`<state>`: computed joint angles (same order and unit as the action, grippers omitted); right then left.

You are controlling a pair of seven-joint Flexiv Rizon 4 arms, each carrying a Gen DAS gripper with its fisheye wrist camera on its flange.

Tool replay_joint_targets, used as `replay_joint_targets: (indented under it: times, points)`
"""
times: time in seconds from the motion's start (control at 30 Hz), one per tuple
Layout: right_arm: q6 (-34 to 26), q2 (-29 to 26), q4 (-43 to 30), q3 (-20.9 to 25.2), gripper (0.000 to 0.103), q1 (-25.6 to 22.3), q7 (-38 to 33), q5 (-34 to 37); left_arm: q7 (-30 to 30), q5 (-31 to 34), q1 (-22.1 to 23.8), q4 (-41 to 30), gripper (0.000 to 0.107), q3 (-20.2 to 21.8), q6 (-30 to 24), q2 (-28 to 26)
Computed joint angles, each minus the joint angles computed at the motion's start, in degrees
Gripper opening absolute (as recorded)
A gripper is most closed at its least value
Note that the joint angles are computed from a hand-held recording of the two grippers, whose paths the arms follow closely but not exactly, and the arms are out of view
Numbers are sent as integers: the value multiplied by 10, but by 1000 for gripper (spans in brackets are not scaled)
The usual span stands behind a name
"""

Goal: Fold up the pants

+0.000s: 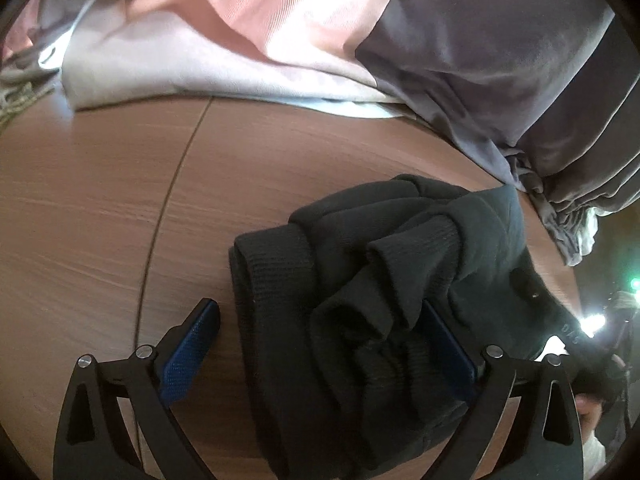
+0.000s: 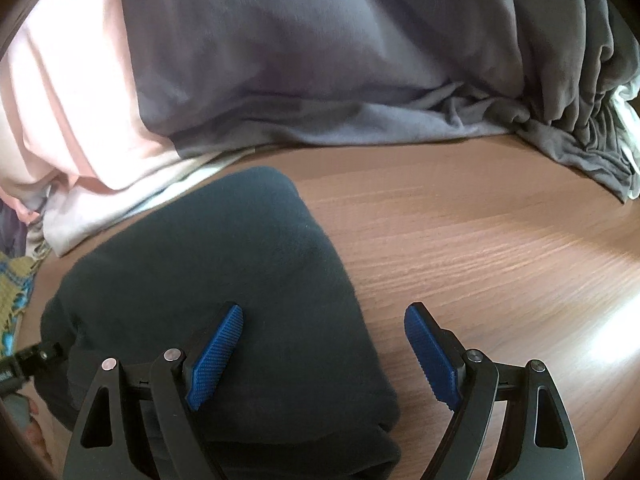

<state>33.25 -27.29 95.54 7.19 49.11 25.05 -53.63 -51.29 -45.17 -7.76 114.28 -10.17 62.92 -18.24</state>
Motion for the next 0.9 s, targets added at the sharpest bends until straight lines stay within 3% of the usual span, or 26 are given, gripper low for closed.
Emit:
replay_joint_targets:
  times: [0.17,0.23,0.3,0.37,0.5,0.67,0.9]
  points:
    - [54,5,24,-2,84,-14,39,-4,8,3,-1,-4,100,-3,-1,-3]
    - [71,7,34,-6,84,-17,54,-15,9,-6,0,-4,93,-5,-7,-1]
    - [79,7,37,-6,81,-19,55,-21,14,-20,2,-3,80,-8,-20,4]
    - [114,9,46,-9,64,-24,67,-39,17,-32,1,-2,71,-8,-28,7]
    - [128,13,50,-10,48,-24,84,-49,51,-64,-2,1,57,-11,-26,10]
    - [81,12,26,-2,39,-8,65,-36,87,-133,-3,3,46,-13,-36,11]
    - [18,18,-2,1,37,18,44,-46,116,-162,-14,9,42,-1,-46,29]
